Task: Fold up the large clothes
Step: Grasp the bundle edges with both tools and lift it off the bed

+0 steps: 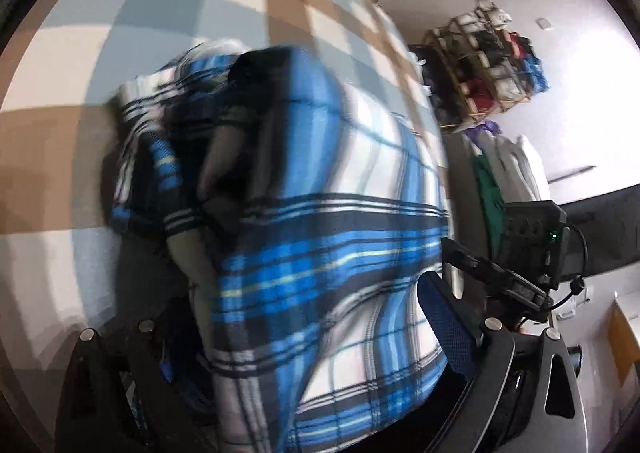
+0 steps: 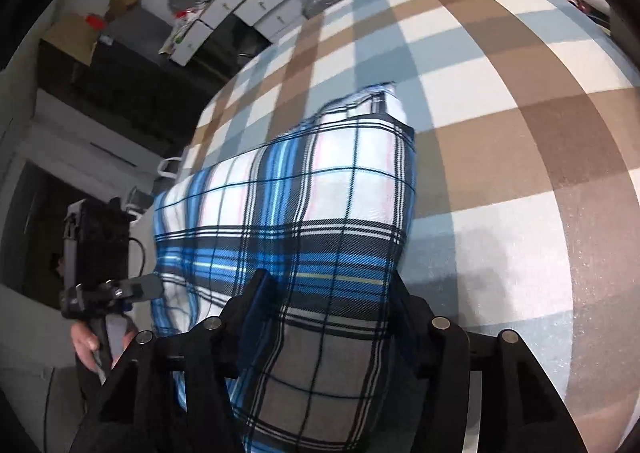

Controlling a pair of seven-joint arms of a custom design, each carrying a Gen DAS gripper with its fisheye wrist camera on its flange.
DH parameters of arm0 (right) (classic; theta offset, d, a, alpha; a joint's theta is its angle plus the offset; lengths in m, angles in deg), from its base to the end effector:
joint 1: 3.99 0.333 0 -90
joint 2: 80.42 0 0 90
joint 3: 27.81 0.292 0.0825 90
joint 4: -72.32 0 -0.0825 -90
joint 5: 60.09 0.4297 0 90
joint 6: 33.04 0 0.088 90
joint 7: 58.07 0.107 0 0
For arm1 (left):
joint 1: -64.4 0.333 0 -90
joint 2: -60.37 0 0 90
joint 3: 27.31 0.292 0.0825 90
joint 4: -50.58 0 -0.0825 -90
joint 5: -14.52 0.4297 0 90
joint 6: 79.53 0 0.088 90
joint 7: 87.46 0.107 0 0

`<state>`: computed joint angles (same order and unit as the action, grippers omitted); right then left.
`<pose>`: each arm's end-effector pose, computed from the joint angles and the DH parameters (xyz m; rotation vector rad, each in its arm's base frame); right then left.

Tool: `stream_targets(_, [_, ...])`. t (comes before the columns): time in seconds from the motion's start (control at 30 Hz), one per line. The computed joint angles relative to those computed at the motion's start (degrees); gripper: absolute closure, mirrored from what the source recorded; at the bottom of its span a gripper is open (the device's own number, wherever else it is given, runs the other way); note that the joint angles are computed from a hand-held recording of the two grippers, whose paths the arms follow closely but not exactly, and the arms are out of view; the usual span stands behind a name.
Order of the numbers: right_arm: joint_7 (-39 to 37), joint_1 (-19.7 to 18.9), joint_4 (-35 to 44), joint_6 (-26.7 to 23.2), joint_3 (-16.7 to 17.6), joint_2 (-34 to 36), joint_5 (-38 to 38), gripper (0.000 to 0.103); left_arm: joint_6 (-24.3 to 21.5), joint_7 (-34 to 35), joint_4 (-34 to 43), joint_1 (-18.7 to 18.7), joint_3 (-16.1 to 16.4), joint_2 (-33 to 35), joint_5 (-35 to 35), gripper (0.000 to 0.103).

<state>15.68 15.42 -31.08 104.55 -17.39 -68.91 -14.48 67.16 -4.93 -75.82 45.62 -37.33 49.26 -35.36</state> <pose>0.5962 0.3406 0.4360 -1.9349 1.4343 0.3834 0.5101 -0.2708 0.4748 2.0649 -1.6317 1.0275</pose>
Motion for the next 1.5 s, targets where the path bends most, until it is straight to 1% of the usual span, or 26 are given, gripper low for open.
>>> stream_targets(0.07, [-2.20,-1.39,1.16,-3.78,0.32,1.21,4.11,0.046,-0.39,0.84,-0.27,-0.07,0.26,-0.19,-0.87,0.009])
stream_targets(0.13, [-5.26,-3.68,3.26,-10.23,0.85,3.61,10.92,0.045,-1.35,1.20,-0.17,0.02,0.46,-0.24,-1.04,0.009])
stream_targets(0.17, [-5.80,-4.67,3.81,-12.51,1.05,4.53,14.32,0.045,-1.61,1.33,-0.21,0.08,0.58,-0.32,-1.47,0.010])
stream_targets(0.23, [-5.93,-6.65,4.79,-16.60,1.17,6.69,20.31,0.045,-1.98,1.06,-0.13,0.35,0.65,-0.26,-1.62,0.018])
stream_targets(0.27, [-5.89,-7.19,4.80,-17.49,1.16,7.10,21.98,0.047,-2.24,0.89,-0.44,0.50,0.72,-0.56,-1.68,0.020])
stream_targets(0.3, [-6.17,-7.24,5.13,-18.03,1.09,7.40,21.97,0.048,-2.22,0.68,-0.57,0.57,0.72,-0.65,-1.82,0.026])
stream_targets(0.33, [-6.49,-6.50,4.89,-16.65,0.90,6.91,20.24,0.050,-2.22,0.23,-0.97,0.73,0.66,-1.01,-1.40,0.031])
stream_targets(0.37, [-6.61,-5.61,4.66,-15.31,0.68,6.36,17.74,0.051,-2.24,-0.27,-1.00,0.83,0.54,-1.02,-0.70,0.034])
stream_targets(0.4, [-7.59,-4.33,4.02,-13.09,0.53,5.16,14.23,0.050,-2.11,-0.70,-0.61,0.86,0.34,-0.61,0.09,0.040])
stream_targets(0.47, [-6.76,-1.34,3.01,-7.91,0.20,3.15,6.05,0.050,-2.14,-2.12,-0.64,1.05,-0.20,-0.87,2.87,0.049])
stream_targets(0.5, [-5.37,0.02,2.88,-5.64,0.05,2.65,2.10,0.053,-2.15,-3.15,-0.73,1.13,-0.49,-1.18,4.57,0.056])
stream_targets(0.53, [-4.88,0.93,2.20,-3.48,0.09,1.86,-0.58,0.058,-2.01,-3.52,-0.87,0.99,-0.52,-1.39,5.12,0.060])
stream_targets(0.57, [-5.82,1.04,1.59,-2.32,0.41,1.11,-0.79,0.061,-1.95,-3.88,-1.06,0.83,-0.53,-1.72,5.63,0.062])
stream_targets(0.6, [-6.99,0.77,1.09,-1.82,0.73,0.59,0.51,0.067,-1.84,-4.36,-1.37,0.67,-0.64,-2.35,6.38,0.064])
stream_targets(0.63, [-8.86,0.24,0.45,-1.48,1.13,-0.11,3.37,0.070,-1.79,-4.79,-1.41,0.43,-0.59,-2.65,6.61,0.066])
stream_targets(0.73, [-12.35,-0.32,-0.60,-1.74,1.23,-1.35,8.86,0.073,-1.59,-4.39,-1.72,-0.58,-0.43,-4.09,7.18,0.066])
stream_targets(0.8, [-12.61,-0.44,-0.81,-2.38,0.99,-1.67,11.44,0.074,-1.99,-4.38,-1.66,-1.03,-0.32,-4.85,8.09,0.066])
stream_targets(0.93, [-13.34,0.02,-1.05,-2.94,0.58,-3.01,14.30,0.074,-1.74,-3.51,-3.63,-2.08,1.06,-8.10,5.61,0.067])
stream_targets(1.03, [-14.65,0.88,-0.26,-2.83,0.68,-4.31,16.08,0.074,-3.27,-5.61,-5.28,-1.47,1.18,-12.85,9.02,0.067])
stream_targets(1.13, [-14.28,2.25,1.42,-2.69,0.78,-5.09,15.93,0.074,-5.52,-7.75,-7.06,-0.95,2.10,-18.45,12.39,0.066])
stream_targets(1.2, [-13.44,3.33,3.77,-2.61,1.07,-4.54,15.08,0.074,-7.65,-9.35,-8.41,-0.19,2.96,-22.77,14.89,0.066])
stream_targets(1.27, [-12.07,4.83,8.36,-2.67,1.83,-2.60,13.15,0.074,-10.71,-10.63,-9.79,0.89,4.09,-27.28,17.65,0.066])
stream_targets(1.33, [-10.33,6.37,13.46,-2.48,2.83,0.08,10.65,0.075,-12.63,-12.49,-10.64,2.16,4.73,-30.77,19.87,0.066])
stream_targets(1.4, [-9.25,7.68,18.78,-2.38,4.07,3.37,8.76,0.075,-15.52,-14.29,-12.02,4.19,5.58,-35.78,22.92,0.066])
stream_targets(1.47, [-7.13,9.82,26.74,-2.76,5.71,8.81,6.23,0.074,-18.53,-15.51,-14.34,5.95,7.00,-41.20,25.06,0.066])
stream_targets(1.5, [-5.48,10.97,30.78,-3.34,6.44,11.65,4.64,0.074,-21.19,-16.31,-15.31,7.31,7.70,-44.24,26.63,0.066])
